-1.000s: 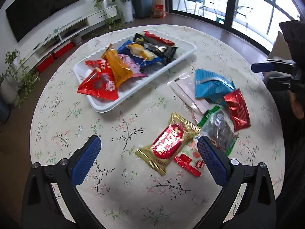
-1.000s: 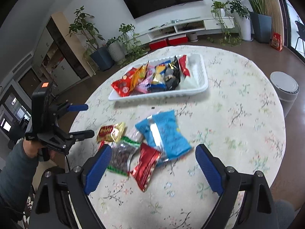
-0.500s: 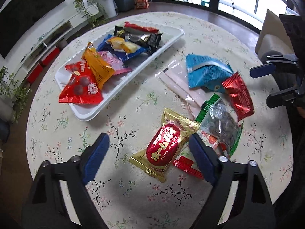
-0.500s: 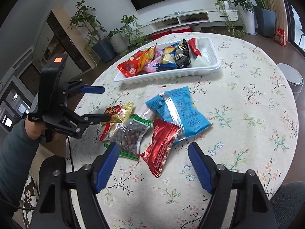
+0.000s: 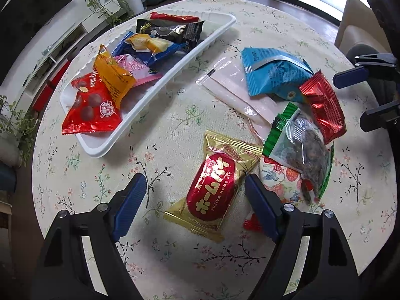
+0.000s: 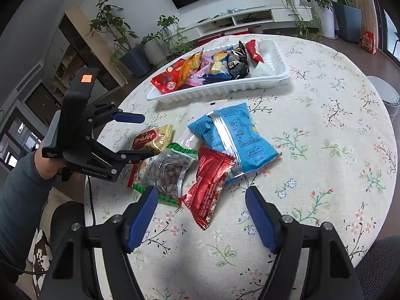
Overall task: Organize snacks
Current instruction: 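Move the left tool back and grasp the red Home Pie packet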
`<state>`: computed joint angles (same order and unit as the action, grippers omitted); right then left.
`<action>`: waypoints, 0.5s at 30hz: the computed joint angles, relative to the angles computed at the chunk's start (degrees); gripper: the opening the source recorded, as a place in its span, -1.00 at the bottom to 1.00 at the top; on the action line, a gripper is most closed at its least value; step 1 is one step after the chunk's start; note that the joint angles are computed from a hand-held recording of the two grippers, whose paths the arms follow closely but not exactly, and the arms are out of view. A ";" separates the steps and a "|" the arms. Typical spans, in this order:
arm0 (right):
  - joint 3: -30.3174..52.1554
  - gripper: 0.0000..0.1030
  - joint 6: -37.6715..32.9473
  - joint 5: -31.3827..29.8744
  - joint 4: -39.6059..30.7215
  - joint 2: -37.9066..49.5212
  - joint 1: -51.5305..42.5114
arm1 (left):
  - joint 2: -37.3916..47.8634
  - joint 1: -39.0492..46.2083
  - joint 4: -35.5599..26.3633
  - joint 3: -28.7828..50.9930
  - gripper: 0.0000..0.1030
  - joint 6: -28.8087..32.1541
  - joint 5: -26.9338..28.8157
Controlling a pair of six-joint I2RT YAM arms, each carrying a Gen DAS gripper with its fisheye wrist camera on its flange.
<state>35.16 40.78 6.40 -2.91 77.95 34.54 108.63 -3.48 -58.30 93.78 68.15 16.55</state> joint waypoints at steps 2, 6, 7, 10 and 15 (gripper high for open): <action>0.15 0.47 0.04 -0.09 -0.19 -0.06 -0.04 | 0.07 0.05 -0.01 -0.12 0.56 -0.38 0.31; 0.25 0.47 -0.08 0.07 -0.42 0.04 0.09 | 0.59 -0.44 -0.15 0.21 0.49 -2.20 0.05; 0.31 0.47 -0.06 0.12 -0.47 0.18 0.11 | 0.76 -0.56 -0.23 0.39 0.48 -2.79 0.06; 0.37 0.46 -0.06 0.25 -0.27 0.63 0.21 | 0.89 -0.37 -0.98 0.53 0.39 -4.13 0.25; 0.67 0.46 -0.13 0.49 -0.39 1.28 0.30 | 1.82 0.12 -2.81 1.59 0.21 -5.53 1.06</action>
<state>35.82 40.66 6.89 -3.30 79.23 34.84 110.45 -3.36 -61.11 95.36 62.62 17.62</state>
